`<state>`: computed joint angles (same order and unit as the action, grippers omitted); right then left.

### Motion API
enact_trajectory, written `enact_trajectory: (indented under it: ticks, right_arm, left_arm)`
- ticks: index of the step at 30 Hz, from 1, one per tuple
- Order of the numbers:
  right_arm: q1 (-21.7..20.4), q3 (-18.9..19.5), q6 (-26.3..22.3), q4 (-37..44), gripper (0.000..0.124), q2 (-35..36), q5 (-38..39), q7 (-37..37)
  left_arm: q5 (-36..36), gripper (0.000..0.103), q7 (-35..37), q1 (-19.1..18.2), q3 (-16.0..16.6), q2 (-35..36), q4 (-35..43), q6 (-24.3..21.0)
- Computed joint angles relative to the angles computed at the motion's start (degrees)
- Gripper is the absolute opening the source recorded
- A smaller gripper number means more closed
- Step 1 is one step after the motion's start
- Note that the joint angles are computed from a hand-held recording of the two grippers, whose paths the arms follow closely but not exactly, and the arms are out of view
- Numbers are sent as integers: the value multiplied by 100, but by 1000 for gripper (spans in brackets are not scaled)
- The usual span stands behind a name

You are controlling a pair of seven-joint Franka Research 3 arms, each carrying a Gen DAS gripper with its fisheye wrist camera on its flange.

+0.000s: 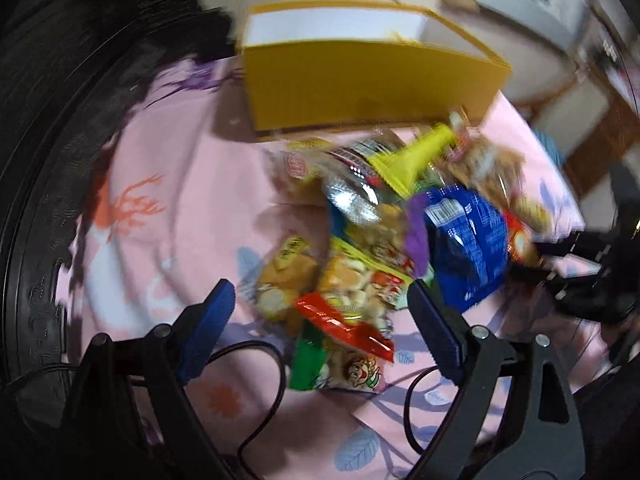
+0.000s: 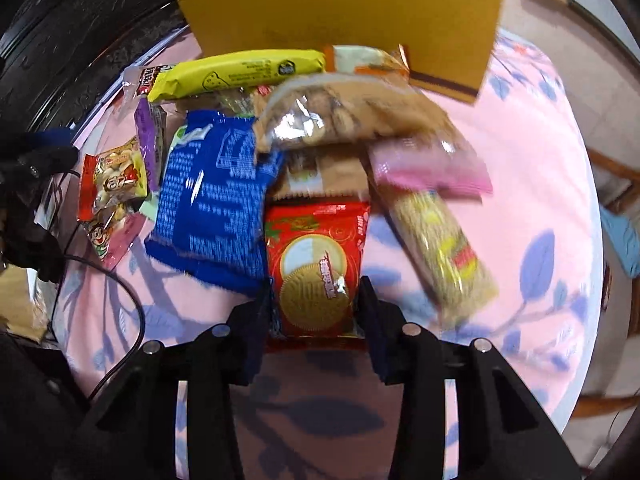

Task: Organize snacks
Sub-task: 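Grasp the yellow-red egg-biscuit bag with the left gripper while the right grasps the red biscuit pack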

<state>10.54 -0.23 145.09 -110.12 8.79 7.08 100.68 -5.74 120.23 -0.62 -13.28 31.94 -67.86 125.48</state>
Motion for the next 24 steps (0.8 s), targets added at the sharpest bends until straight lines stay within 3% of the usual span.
enact_trajectory:
  ticks: [4,11,15,18,24]
  right_arm:
    - [-36,29,105,-314,43,-227,316,71]
    - [-34,26,97,-404,43,-353,174,179]
    - [-12,45,87,-392,43,-334,73,233]
    - [41,43,22,-242,43,-215,-142,349]
    - [126,-10,-132,136,44,83,-479,618]
  left_arm:
    - [14,89,420,-15,-88,36,-132,58]
    - [56,89,393,-47,-26,265,107,-102]
    - [19,82,362,-25,-34,488,399,-291]
    - [12,65,405,-28,-51,549,465,-305]
    - [-106,61,453,14,-105,652,602,-367]
